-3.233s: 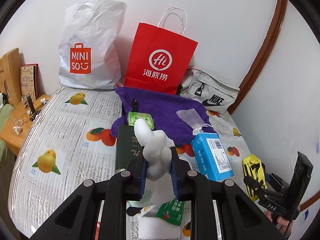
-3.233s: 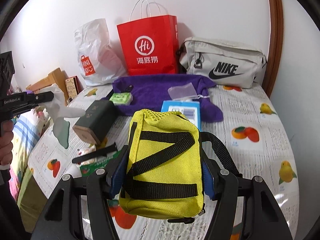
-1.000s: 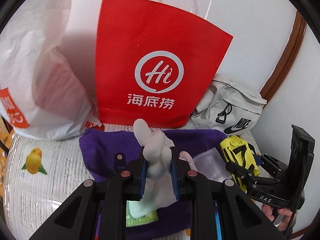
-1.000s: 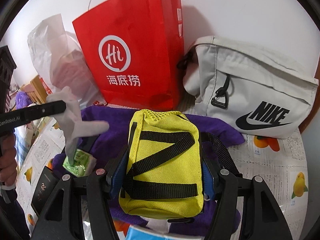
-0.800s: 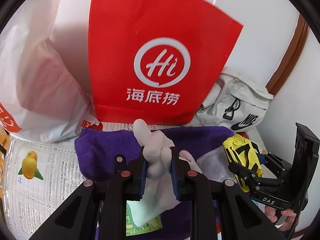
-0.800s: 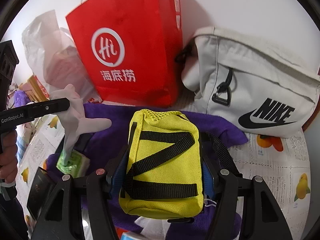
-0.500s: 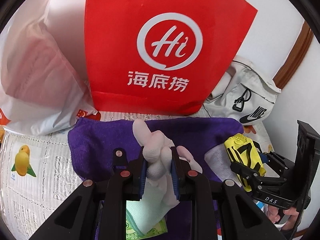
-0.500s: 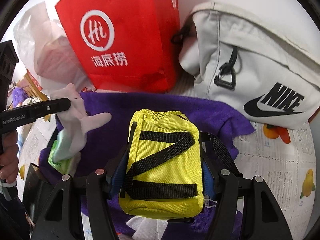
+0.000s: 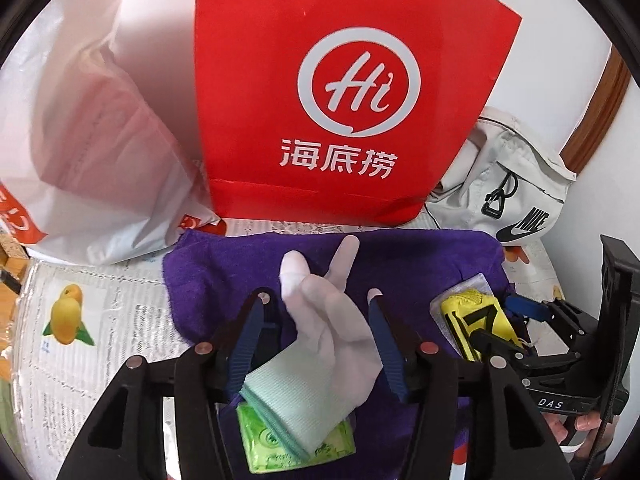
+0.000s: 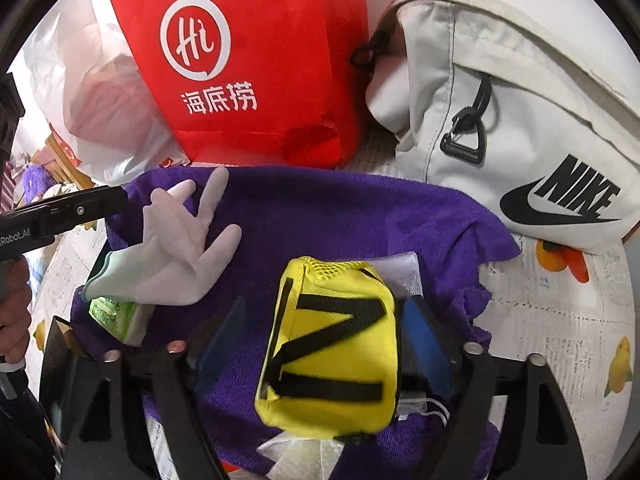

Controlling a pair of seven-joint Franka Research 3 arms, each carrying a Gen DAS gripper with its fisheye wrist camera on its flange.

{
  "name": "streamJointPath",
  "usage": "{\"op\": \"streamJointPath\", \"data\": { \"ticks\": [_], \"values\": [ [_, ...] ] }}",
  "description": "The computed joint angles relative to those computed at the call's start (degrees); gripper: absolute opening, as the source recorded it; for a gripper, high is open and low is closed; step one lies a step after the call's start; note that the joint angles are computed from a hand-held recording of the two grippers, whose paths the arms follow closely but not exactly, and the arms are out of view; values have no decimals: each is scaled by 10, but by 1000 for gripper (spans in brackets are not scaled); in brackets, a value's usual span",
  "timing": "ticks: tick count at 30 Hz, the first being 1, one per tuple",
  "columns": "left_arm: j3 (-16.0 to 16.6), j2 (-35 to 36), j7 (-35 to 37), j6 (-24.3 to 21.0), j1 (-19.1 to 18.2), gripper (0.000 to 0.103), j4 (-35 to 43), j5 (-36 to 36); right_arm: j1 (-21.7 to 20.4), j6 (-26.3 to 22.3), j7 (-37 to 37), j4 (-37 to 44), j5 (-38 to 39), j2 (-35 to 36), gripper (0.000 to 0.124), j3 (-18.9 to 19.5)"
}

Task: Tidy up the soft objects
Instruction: 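Open left gripper over the purple towel while right releases the yellow pouch there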

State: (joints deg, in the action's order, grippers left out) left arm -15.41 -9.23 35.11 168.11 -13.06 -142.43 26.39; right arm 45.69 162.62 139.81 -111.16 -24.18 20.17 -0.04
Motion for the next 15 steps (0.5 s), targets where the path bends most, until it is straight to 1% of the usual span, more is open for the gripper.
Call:
{"op": "streamJointPath", "data": {
  "ticks": [5, 8, 10, 12, 14, 15],
  "values": [
    [1, -48, 5, -9, -11, 53, -29, -18, 2, 17, 16, -23, -1, -25, 85, 1],
    [-12, -87, -8, -23, -9, 53, -51, -18, 15, 30, 55, -41, -26, -46, 85, -5],
    [-13, -118, -9, -26, -19, 53, -72, -24, 30, 37, 103, -63, -70, -71, 85, -14],
    [-9, -141, -4, -28, -32, 53, -87, -38, 42, 46, 172, -88, -132, -99, 85, -24],
    [3, -173, 12, -32, -59, 53, -110, -63, 40, 46, 211, -104, -162, -118, 85, -17],
    [3, -190, 15, -36, -66, 53, -120, -70, 40, 43, 236, -117, -179, -134, 85, -13]
  ]
}}
